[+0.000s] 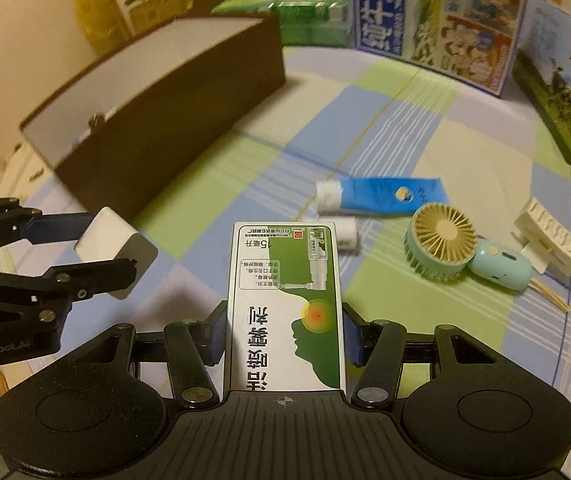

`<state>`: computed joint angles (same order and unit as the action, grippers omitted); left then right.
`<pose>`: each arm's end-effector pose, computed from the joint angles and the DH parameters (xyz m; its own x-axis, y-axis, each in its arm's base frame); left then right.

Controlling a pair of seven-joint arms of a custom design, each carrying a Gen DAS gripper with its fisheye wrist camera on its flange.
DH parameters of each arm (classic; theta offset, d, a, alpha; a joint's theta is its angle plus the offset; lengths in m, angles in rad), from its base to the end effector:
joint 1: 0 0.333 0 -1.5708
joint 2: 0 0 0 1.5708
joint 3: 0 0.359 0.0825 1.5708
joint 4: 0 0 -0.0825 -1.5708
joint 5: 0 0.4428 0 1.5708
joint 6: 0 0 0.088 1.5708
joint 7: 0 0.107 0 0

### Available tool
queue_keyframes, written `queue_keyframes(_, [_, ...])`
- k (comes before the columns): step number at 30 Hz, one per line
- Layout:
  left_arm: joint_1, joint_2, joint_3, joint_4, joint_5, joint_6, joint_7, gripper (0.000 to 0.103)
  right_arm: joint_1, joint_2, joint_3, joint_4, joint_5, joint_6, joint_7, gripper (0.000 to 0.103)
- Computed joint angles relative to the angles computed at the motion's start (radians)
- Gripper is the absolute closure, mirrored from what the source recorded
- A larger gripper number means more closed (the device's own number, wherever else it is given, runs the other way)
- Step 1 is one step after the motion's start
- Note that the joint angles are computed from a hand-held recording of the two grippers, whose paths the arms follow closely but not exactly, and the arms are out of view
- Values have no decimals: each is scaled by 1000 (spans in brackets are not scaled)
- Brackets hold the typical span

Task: Organize rigid objects
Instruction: 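Lift and carry the charger and medicine box over the open box with both tools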

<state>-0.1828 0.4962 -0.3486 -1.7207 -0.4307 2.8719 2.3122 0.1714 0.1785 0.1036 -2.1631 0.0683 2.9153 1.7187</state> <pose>0.7006 -0.3382 0.3886 -0.7232 -0.6901 0.0288 -0.5179 0.5142 -0.6836 0.6291 0.1711 0.3806 0.0990 -0.9843 -0.1462 -0.8512 -0.0076 -0.5248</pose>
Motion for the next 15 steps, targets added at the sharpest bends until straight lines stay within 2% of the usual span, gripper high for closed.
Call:
queue_keyframes(5, [70,1,-67,50,-71,-65,117,58,36,-9,-36,19,-69,27,135,51])
queue_keyframes(11, [84,13,-61,125,-135,-127,210,58,72,-3,-55,65,-170,62,276,51])
queue_keyframes(15, [93,30,-46,186,-167,-162,244,58,73,30,-38,128,-193,87,305,51])
